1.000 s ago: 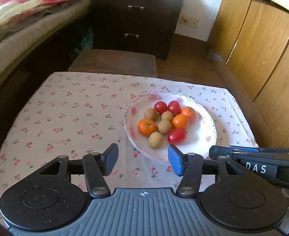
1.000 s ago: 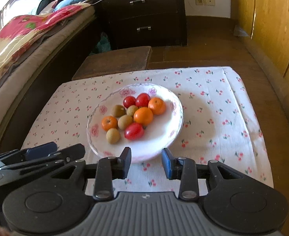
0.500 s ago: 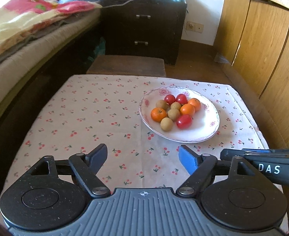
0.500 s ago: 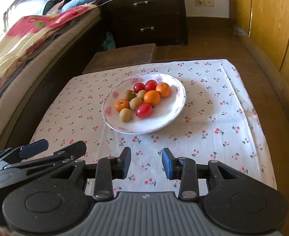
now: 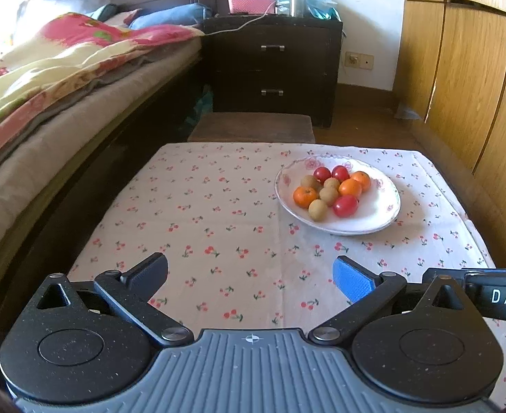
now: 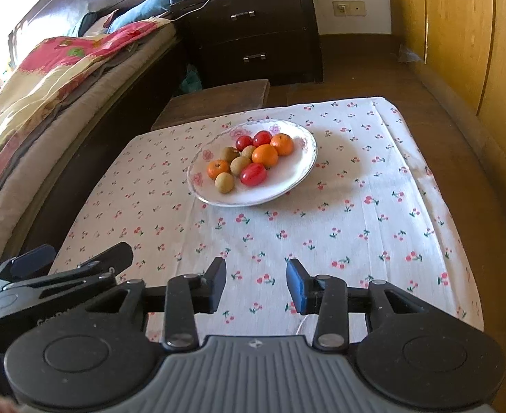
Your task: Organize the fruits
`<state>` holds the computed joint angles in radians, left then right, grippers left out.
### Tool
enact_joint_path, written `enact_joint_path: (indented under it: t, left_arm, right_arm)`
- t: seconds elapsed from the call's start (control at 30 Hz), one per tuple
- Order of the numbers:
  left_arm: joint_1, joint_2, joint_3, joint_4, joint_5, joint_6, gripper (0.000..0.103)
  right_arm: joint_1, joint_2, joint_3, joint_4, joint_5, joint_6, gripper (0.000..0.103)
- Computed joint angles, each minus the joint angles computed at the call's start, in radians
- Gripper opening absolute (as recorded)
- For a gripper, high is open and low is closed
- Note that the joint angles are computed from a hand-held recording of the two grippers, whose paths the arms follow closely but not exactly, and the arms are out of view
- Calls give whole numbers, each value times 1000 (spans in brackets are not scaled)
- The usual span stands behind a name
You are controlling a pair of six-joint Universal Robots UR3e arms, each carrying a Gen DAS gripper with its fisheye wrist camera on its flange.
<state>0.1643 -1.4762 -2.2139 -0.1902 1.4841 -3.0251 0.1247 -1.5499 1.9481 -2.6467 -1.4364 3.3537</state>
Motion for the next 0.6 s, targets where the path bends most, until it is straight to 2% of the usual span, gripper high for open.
enact_joint_path:
  t: [0.33, 0.6]
  left_arm:
    - [-15, 57, -64, -15, 26, 17, 103]
    - [-1, 108, -99, -46, -5, 24, 103]
  right_arm:
    - [11, -57, 69, -14, -8, 13, 41]
    - [25, -83, 96, -7, -24, 10, 41]
